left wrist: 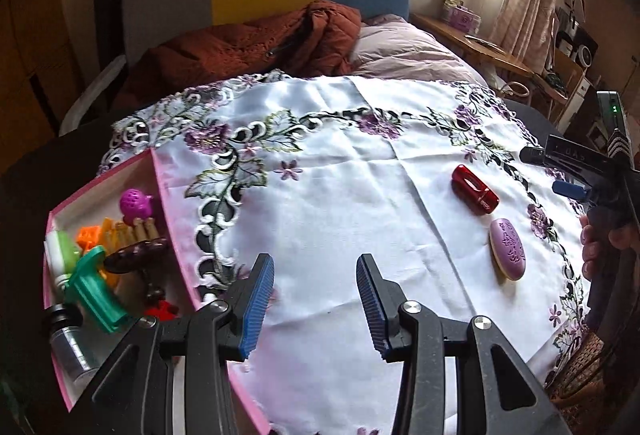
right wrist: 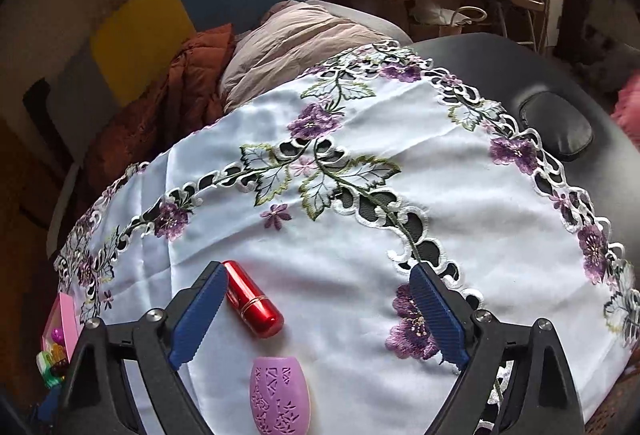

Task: Organize rigid objects
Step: 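Move both grippers back over the cloth toward the remaining toys, then grasp the red metal cylinder with the left gripper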

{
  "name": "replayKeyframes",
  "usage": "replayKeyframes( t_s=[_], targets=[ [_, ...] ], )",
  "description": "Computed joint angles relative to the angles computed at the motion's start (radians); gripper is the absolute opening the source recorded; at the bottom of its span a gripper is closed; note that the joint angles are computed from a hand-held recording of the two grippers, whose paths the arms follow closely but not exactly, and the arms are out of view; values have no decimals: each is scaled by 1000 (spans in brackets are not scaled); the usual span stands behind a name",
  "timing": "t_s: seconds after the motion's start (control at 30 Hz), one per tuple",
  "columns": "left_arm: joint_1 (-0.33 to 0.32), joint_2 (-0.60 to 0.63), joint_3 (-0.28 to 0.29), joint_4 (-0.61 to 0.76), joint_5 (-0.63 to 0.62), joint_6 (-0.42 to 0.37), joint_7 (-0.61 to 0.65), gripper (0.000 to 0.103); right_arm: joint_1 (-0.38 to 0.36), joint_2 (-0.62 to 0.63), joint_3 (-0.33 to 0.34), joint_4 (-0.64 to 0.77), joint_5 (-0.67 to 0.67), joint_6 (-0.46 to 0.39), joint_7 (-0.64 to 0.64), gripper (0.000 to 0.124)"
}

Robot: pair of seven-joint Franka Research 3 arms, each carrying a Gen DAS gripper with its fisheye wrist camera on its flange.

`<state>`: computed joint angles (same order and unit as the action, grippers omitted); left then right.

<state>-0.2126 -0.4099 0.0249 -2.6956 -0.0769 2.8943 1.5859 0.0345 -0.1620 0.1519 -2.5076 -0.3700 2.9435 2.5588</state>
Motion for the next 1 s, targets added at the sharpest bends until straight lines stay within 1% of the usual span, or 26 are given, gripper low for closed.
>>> replayKeyframes(
  t_s=[0.13, 0.27, 0.3, 0.37, 0.43, 0.5, 0.57, 0.67, 0.73, 0.8, 0.9, 1.0],
  targets=[
    [-64, 58, 18, 43, -63, -18, 43, 43, -24, -13, 0, -14, 3, 5, 48, 93],
    [-111, 112, 19, 90, -148, -32, 120, 43, -23, -15, -9, -21, 41, 4, 47, 93],
    [-125, 126, 22, 106, -180, -39, 150, 43, -26, -16, -7, -22, 42, 5, 50, 93],
    [-170, 161, 41, 151, -287, -69, 235, 43, -32, -18, -4, -26, 42, 10, 57, 93],
    [-194, 201, 44, 199, -379, -97, 300, 43, -30, -16, -6, -26, 54, 12, 48, 93],
    [-193, 242, 20, 241, -419, -100, 334, 43, -22, -14, -13, -27, 77, 19, 29, 93],
    [-183, 286, -12, 284, -429, -100, 349, 43, -22, -14, -12, -29, 88, 24, 19, 93],
    [-165, 358, -49, 367, -489, -145, 379, 43, -31, -17, -5, -33, 90, 35, 21, 93],
    [-150, 403, -76, 419, -535, -167, 399, 43, -21, -18, -14, -39, 122, 44, 0, 93],
    [-131, 444, -105, 464, -563, -186, 406, 43, -27, -21, -10, -44, 135, 51, -2, 93],
    [-102, 502, -144, 522, -543, -198, 359, 43, -42, -27, 0, -51, 143, 66, 2, 93],
    [-76, 547, -178, 563, -504, -199, 315, 43, -28, -25, -11, -54, 191, 74, -33, 93]
  ],
)
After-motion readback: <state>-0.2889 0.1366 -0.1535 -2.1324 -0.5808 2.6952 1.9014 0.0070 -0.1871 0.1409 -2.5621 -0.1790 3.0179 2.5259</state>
